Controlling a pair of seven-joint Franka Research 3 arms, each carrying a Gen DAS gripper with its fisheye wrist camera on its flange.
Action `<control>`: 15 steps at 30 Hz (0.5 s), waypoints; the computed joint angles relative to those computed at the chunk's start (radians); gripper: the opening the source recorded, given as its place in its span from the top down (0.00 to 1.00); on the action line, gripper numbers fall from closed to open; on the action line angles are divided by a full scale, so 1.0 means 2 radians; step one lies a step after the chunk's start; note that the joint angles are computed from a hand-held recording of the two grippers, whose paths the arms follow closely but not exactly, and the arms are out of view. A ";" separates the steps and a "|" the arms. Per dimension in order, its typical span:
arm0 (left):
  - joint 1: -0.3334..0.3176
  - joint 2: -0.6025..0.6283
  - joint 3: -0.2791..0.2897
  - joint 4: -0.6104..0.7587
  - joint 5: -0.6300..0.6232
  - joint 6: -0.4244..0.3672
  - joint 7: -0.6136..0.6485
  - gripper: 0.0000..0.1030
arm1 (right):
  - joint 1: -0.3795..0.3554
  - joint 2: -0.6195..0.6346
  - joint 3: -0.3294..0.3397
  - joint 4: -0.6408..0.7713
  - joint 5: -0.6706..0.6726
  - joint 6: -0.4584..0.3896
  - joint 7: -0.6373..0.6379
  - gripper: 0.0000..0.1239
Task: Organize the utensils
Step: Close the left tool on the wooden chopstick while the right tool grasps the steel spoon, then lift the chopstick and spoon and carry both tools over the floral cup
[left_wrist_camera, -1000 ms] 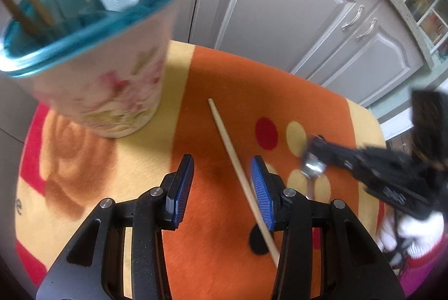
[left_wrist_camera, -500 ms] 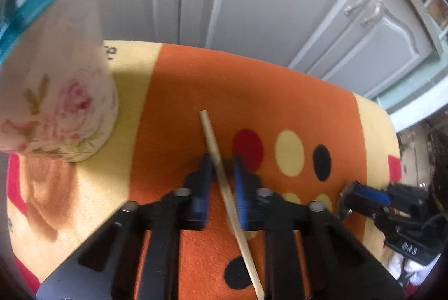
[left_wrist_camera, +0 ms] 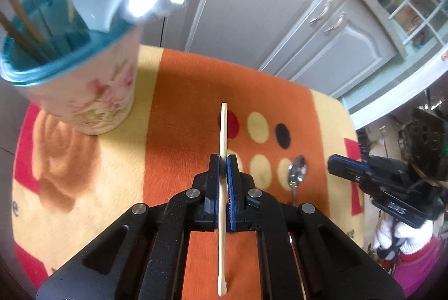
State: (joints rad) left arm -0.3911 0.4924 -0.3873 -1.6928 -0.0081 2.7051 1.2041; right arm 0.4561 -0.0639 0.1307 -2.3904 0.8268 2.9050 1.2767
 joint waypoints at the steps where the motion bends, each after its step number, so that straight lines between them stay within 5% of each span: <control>1: 0.003 -0.010 -0.002 -0.011 -0.001 0.008 0.002 0.97 | -0.007 -0.001 0.005 -0.005 -0.056 0.005 0.047 0.97; 4: 0.018 -0.037 -0.015 -0.044 -0.018 0.025 0.016 0.97 | -0.009 0.006 0.002 -0.011 -0.080 0.019 0.067 0.93; 6: 0.021 -0.050 -0.017 -0.058 -0.023 0.031 0.023 0.97 | -0.010 0.019 -0.001 -0.006 -0.070 0.009 0.065 0.75; 11: 0.019 -0.071 -0.012 -0.078 -0.026 0.036 0.023 0.97 | -0.017 0.062 0.011 0.021 0.007 0.010 -0.003 0.77; 15: 0.020 -0.084 -0.013 -0.091 -0.033 0.042 0.024 0.97 | -0.025 0.065 0.019 0.029 0.046 0.004 -0.026 0.98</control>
